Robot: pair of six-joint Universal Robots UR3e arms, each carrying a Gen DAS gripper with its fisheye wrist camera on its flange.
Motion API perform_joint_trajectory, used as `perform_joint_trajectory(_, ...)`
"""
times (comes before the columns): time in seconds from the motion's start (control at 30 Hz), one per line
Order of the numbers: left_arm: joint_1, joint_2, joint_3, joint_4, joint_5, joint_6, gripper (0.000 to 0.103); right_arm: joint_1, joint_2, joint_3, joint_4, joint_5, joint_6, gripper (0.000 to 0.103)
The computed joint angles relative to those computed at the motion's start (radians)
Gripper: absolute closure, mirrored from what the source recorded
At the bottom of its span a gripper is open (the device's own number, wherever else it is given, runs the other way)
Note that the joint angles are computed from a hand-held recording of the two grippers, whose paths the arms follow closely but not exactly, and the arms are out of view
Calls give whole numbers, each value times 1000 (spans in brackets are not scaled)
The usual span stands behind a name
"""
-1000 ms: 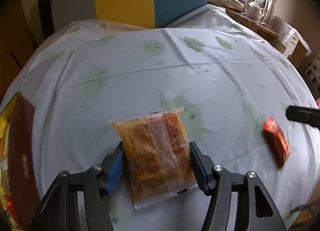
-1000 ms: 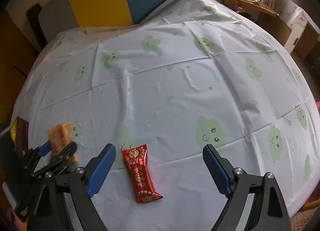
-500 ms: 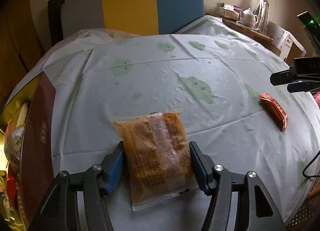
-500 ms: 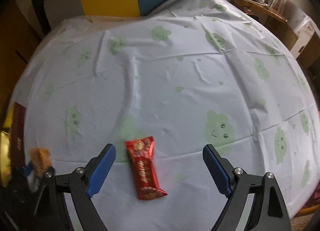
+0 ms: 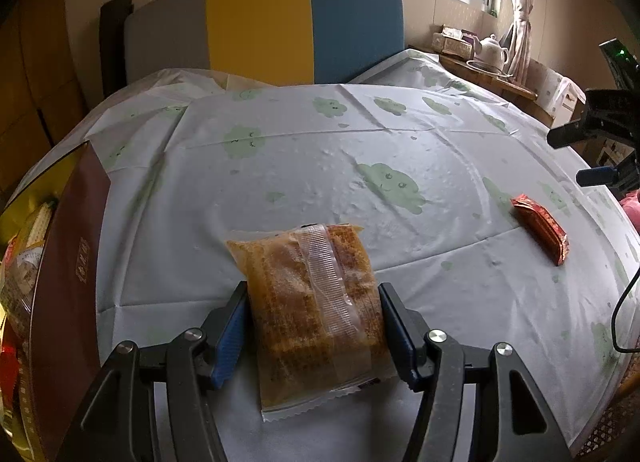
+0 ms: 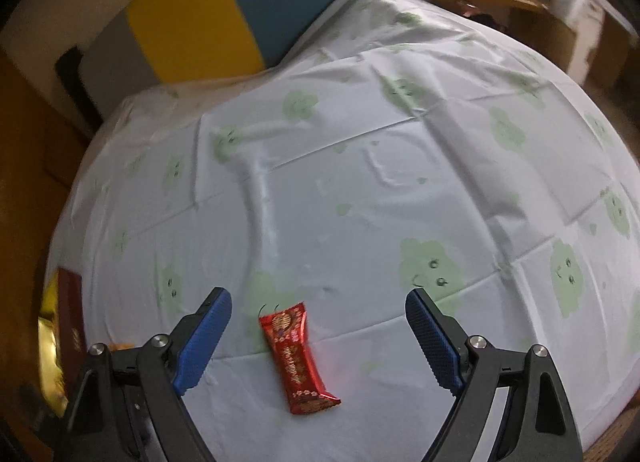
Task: Organize snacks
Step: 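Grasp the orange snack bag with the left tool while the right tool grasps the small red candy, then lift the orange snack bag with the left tool while the right tool holds the red candy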
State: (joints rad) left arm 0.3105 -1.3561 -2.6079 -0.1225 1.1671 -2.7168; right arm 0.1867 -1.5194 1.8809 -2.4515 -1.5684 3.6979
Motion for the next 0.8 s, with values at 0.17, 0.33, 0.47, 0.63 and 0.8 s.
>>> perform_joint_trajectory(0.17,2,1,-4,6,-4,-2,40,25,53,-62,60,25,-60,24)
perform_joint_trajectory(0.33,4,-2,-8,15,-8,-5,40,140,228,-260,242,-39,-180,37)
perform_joint_trajectory(0.47,8,0,-10,13,-14,-4,40,223,310,-352,303,-131,-254,81)
perform_joint_trajectory(0.63,8,-3,-10,18,-12,-4,40,273,350,-386,274,-161,-297,82)
perform_joint_trajectory(0.8,-16,-20,-4,41,15,-17,40,240,335,-357,256,-113,-290,80)
